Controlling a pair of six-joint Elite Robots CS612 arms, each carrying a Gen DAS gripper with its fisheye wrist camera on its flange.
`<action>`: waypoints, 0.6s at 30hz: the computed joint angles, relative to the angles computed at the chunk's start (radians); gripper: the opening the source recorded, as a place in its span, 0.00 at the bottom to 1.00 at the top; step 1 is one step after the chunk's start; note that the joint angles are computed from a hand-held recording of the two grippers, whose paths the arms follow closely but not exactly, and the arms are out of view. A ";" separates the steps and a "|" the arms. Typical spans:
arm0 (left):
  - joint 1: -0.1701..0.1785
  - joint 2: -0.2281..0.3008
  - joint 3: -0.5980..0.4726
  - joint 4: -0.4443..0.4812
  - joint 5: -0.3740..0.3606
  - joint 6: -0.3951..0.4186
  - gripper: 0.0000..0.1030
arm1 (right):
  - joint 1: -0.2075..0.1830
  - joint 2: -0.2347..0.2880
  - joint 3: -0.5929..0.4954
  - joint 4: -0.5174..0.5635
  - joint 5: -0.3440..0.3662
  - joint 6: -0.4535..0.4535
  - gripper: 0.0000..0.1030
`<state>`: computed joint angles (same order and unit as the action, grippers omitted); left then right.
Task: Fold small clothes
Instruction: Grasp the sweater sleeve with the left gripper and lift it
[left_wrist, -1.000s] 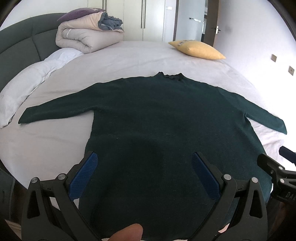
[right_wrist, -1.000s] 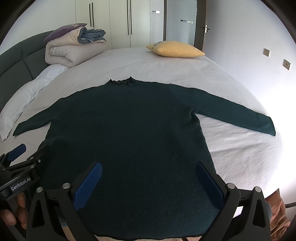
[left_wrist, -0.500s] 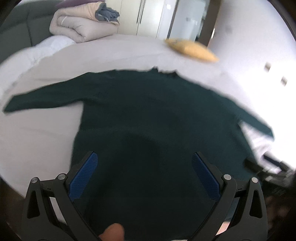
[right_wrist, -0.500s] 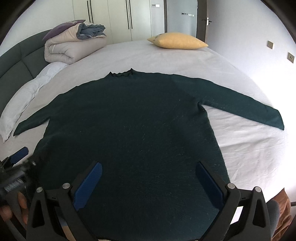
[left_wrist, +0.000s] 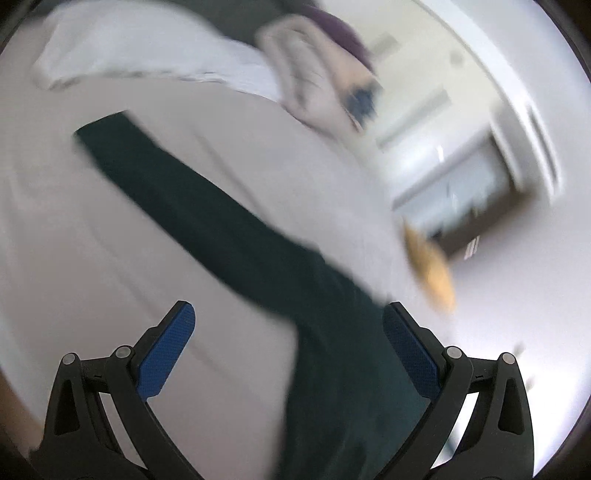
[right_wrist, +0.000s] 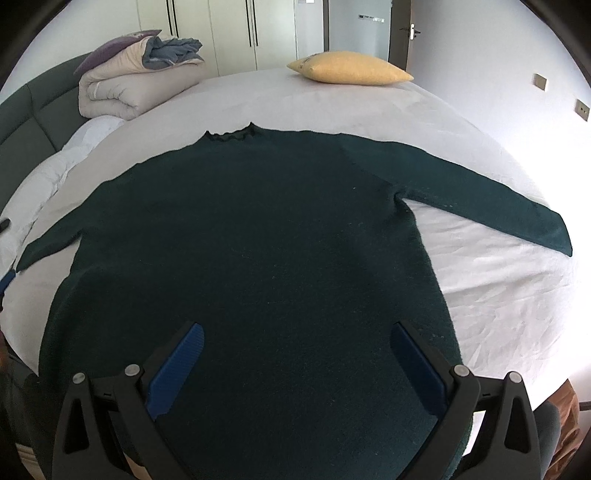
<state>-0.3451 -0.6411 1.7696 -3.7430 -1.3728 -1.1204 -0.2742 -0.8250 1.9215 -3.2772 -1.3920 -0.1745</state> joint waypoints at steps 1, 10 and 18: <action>0.028 0.014 -0.007 -0.025 -0.025 -0.048 1.00 | 0.004 0.001 -0.002 0.004 -0.006 -0.004 1.00; 0.198 0.137 -0.095 -0.111 -0.159 -0.413 0.95 | 0.039 0.021 -0.048 0.070 -0.068 -0.048 1.00; 0.245 0.172 -0.152 -0.071 -0.162 -0.392 0.95 | 0.053 0.032 -0.069 0.117 -0.083 -0.068 1.00</action>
